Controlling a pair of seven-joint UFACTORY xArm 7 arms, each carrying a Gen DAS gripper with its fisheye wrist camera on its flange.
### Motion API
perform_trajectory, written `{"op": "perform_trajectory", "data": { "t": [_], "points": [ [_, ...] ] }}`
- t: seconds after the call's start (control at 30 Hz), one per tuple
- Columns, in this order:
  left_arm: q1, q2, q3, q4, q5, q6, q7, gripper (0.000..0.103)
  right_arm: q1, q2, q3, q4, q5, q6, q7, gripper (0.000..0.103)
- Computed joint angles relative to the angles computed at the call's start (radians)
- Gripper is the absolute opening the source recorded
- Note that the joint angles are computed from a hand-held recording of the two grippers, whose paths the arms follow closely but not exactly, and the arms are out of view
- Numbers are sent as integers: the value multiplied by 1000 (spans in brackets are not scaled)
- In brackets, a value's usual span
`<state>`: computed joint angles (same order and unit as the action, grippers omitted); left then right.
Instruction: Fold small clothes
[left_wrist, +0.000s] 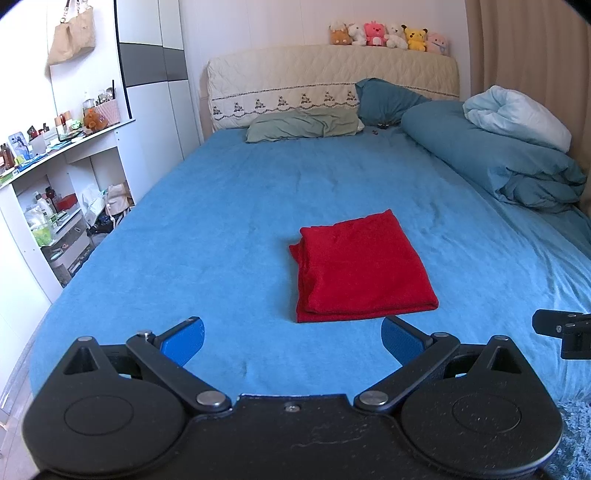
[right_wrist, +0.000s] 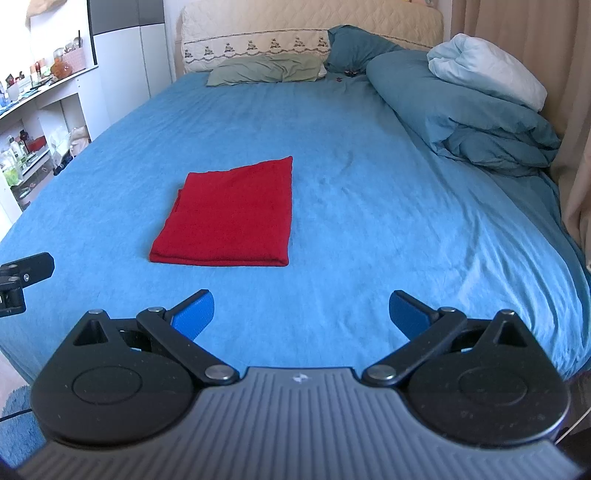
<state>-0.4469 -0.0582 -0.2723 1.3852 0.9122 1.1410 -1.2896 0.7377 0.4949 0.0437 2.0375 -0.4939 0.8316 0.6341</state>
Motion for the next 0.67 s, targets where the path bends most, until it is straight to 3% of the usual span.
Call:
{"op": "perform_trajectory", "data": {
  "t": [0.67],
  "points": [
    [22,-30,-9,-35,4,-23,-31,103,1,-3,1,-6,-3,-7,3,103]
  ]
}}
